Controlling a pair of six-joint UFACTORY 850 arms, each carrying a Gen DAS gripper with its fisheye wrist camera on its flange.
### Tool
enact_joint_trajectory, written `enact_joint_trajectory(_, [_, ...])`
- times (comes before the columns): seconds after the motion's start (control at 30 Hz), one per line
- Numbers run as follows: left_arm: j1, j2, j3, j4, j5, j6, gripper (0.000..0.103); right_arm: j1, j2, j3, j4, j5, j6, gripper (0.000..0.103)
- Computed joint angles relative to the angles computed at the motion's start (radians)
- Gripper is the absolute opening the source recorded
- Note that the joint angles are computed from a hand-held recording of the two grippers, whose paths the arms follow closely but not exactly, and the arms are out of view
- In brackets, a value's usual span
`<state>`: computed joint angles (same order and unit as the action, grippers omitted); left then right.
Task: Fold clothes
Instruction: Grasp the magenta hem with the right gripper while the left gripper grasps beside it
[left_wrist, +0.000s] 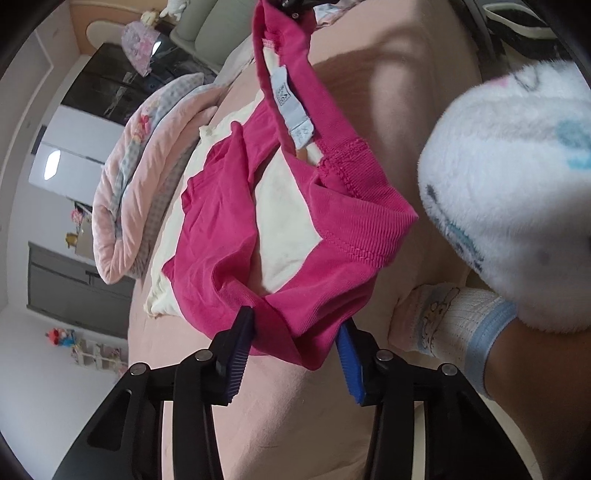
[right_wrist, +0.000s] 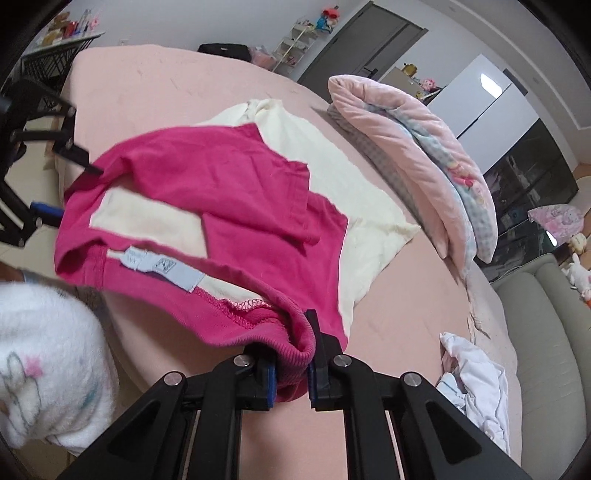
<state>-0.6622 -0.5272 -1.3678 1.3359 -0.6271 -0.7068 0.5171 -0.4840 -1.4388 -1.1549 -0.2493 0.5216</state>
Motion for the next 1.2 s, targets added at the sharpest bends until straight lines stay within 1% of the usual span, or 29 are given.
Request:
enact_joint_trajectory(0.07, [-0.002,0.010,0.000,0.033,-0.006,-0.044,0.037,0.002,-0.004,-0.016,-0.022,-0.002,0.010,0.009])
enact_joint_trajectory(0.1, [0.000,0.015,-0.004,0.032,-0.005,-0.050,0.037,0.003,-0.005,-0.021,-0.052,-0.002,0.034,0.009])
enact_joint_trajectory(0.13, [0.006,0.020,-0.014,0.004,0.009,-0.037,0.037,0.004,-0.005,-0.028,-0.047,-0.001,0.031,0.009])
enact_joint_trajectory(0.17, [0.013,0.024,-0.025,-0.027,0.021,-0.022,0.037,0.001,-0.008,-0.039,0.000,0.001,-0.001,0.009])
enact_joint_trajectory(0.3, [0.025,0.020,-0.053,-0.031,0.021,-0.023,0.037,-0.010,-0.021,-0.089,0.235,0.003,-0.177,0.009])
enact_joint_trajectory(0.37, [0.028,0.014,-0.064,-0.020,0.014,-0.040,0.034,-0.015,-0.025,-0.108,0.292,0.003,-0.211,0.009])
enact_joint_trajectory(0.43, [0.026,0.006,-0.074,-0.018,0.000,-0.056,0.033,-0.022,-0.034,-0.137,0.421,-0.006,-0.314,0.009])
enact_joint_trajectory(0.47, [0.027,0.001,-0.081,-0.019,-0.005,-0.063,0.033,-0.024,-0.038,-0.147,0.447,-0.007,-0.333,0.009])
enact_joint_trajectory(0.63, [0.034,-0.018,-0.117,-0.033,-0.023,-0.095,0.033,-0.021,-0.064,-0.196,0.430,-0.026,-0.348,0.009])
enact_joint_trajectory(0.73, [0.046,-0.019,-0.137,-0.069,-0.013,-0.117,0.033,-0.024,-0.080,-0.231,0.536,-0.040,-0.450,0.009])
enact_joint_trajectory(0.8, [0.057,-0.016,-0.146,-0.108,0.001,-0.127,0.034,-0.035,-0.092,-0.259,0.683,-0.045,-0.575,0.009])
enact_joint_trajectory(0.9, [0.087,-0.017,-0.172,-0.215,0.040,-0.114,0.035,-0.059,-0.130,-0.329,0.944,-0.095,-0.782,0.009])
enact_joint_trajectory(1.0, [0.136,-0.035,-0.228,-0.443,0.089,-0.020,0.035,-0.085,-0.178,-0.404,1.151,-0.164,-0.928,0.009])
enact_joint_trajectory(1.13, [0.195,-0.053,-0.270,-0.696,0.160,0.057,0.035,-0.126,-0.251,-0.515,1.390,-0.281,-1.046,0.011])
enact_joint_trajectory(1.2, [0.217,-0.073,-0.296,-0.806,0.170,0.105,0.035,-0.147,-0.295,-0.573,1.478,-0.335,-1.067,0.011])
